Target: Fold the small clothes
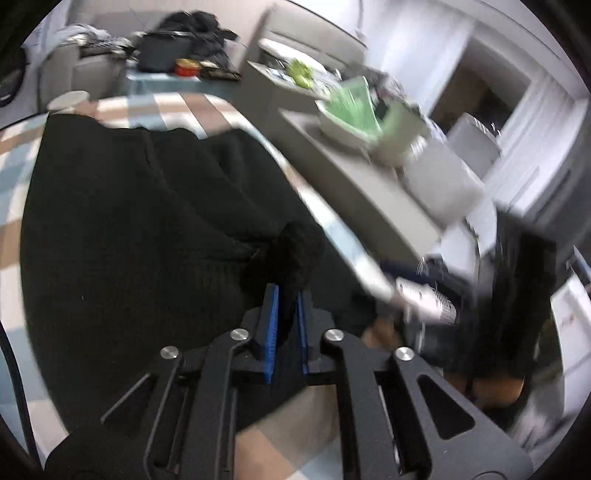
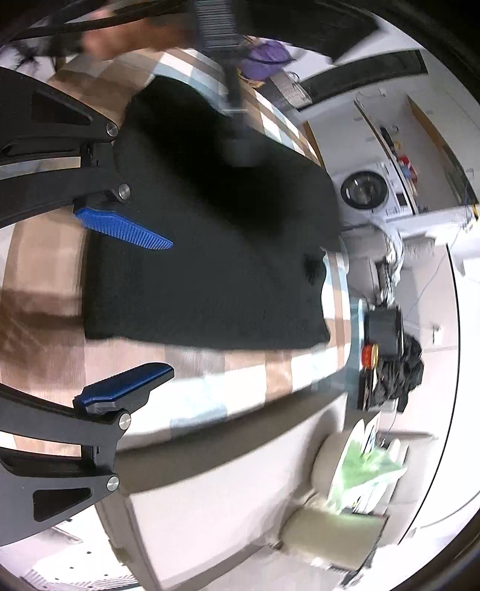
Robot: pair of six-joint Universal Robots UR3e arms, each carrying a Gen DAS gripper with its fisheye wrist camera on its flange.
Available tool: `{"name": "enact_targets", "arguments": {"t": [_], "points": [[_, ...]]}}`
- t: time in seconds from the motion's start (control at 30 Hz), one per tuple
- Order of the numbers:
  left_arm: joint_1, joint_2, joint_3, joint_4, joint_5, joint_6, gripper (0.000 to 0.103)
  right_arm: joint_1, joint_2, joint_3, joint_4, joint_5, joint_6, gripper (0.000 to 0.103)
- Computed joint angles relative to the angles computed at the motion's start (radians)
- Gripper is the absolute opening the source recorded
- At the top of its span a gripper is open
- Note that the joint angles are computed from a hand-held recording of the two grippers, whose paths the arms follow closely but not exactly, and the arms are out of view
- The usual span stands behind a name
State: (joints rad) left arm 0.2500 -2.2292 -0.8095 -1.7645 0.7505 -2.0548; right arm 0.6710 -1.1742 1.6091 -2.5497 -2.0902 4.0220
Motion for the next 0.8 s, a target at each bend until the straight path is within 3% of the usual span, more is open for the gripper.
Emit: {"name": "enact_targets", "arguments": {"t": [0.07,0.13,0.2,0.3,0.53,0.6,0.73,0.8], "points": [[0.029,0.012,-0.017,-0.053,-0.003,0.046,0.027,-0.009,-0.018,0.029,-0.007,0.007,0.015,0.066],[0.060,0.046,-0.065,-0.038,-0.010,0.039,0.051,-0.017,-0.029,0.052,-0.032,0.014,0.023,0.066],[0.096,0.058,-0.081,-0.051,-0.034,0.050,0.057,-0.023,-0.034,0.068,-0.078,0.026,0.023,0.066],[0.143,0.110,-0.150,0.013,-0.049,0.031,0.058,-0.031,-0.025,0.068,-0.131,0.049,0.015,0.066],[0.201,0.023,-0.081,0.100,-0.020,-0.085,0.058,-0.062,0.077,-0.038,-0.259,0.185,-0.094,0.065],[0.207,0.016,-0.101,0.153,-0.009,-0.115,0.058,-0.080,0.103,-0.070,-0.262,0.230,-0.116,0.051],[0.228,-0.019,-0.090,0.204,-0.003,-0.149,0.058,-0.124,0.162,-0.124,-0.253,0.328,-0.145,0.040],[0.236,-0.043,-0.064,0.214,-0.005,-0.169,0.058,-0.142,0.184,-0.149,-0.219,0.372,-0.149,0.024]]}}
